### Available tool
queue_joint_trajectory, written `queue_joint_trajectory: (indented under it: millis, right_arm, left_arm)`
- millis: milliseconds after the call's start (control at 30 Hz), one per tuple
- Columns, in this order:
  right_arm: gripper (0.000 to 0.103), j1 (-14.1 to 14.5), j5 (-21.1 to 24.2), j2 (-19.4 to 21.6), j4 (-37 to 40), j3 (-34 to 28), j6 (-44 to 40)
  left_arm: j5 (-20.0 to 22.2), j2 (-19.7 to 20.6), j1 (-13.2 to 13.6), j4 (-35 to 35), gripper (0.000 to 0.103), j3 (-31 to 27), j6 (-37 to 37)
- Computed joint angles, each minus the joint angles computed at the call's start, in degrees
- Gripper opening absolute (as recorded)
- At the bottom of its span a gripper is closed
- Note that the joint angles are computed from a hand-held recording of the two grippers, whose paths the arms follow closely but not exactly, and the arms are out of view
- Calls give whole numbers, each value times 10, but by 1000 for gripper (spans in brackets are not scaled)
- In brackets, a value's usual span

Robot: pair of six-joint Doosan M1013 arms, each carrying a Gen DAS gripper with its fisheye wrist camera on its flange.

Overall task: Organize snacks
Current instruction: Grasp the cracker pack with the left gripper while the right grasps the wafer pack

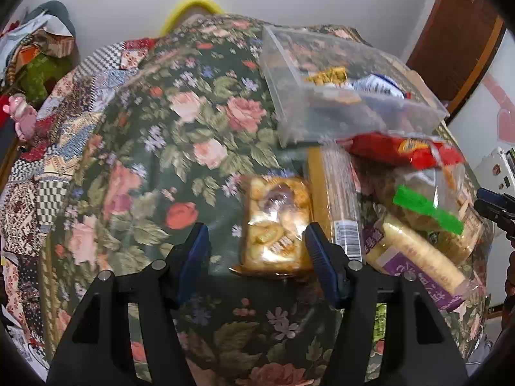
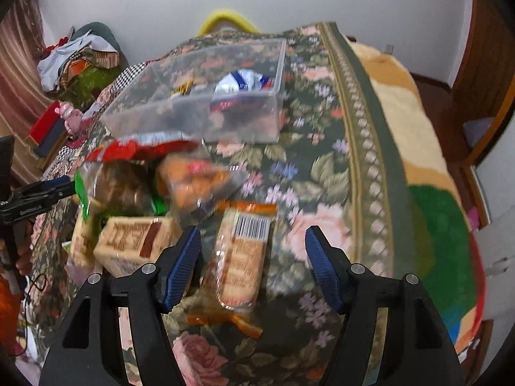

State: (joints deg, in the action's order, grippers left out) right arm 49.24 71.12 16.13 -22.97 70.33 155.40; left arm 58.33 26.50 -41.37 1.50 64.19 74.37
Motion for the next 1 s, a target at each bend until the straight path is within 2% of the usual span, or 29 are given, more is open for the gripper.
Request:
queue_joint_trajectory:
  millis: [200,400,467,533,567,600,633,800,1000]
  right_arm:
    - [64,0,3,5,13,3,-7]
    - [63,-4,-7,7,28,9,-5]
    - [59,-3,-6,8,22,9,-3]
    - [50,-2,-8,7,20,10,-4]
    - [42,-3,-9,7,20,11,-5]
    - [35,-3,-10,6,21,12,-7]
    - [33,-2,-10,6,19,12,-7]
    - [32,2,-14,3,1,16,4]
    - [32,10,1,1,-37,6,12]
  left_arm:
    - [11,16,-1,3,62,-13,-10]
    - [6,25,7,-10,61,-15,-31]
    - [1,25,4,2,56,-12,-34]
    - [-6,23,0,15,48,-9,-29]
    - [-8,23,-1,16,46,-8,-27]
    - [-10,23,-2,18,46,-8,-26]
    - [-12,23,-3,18,45,-7,-25]
    - [-14,19,-3,19,45,-5,-30]
    - [-29,6,-5,24,44,-1,-36]
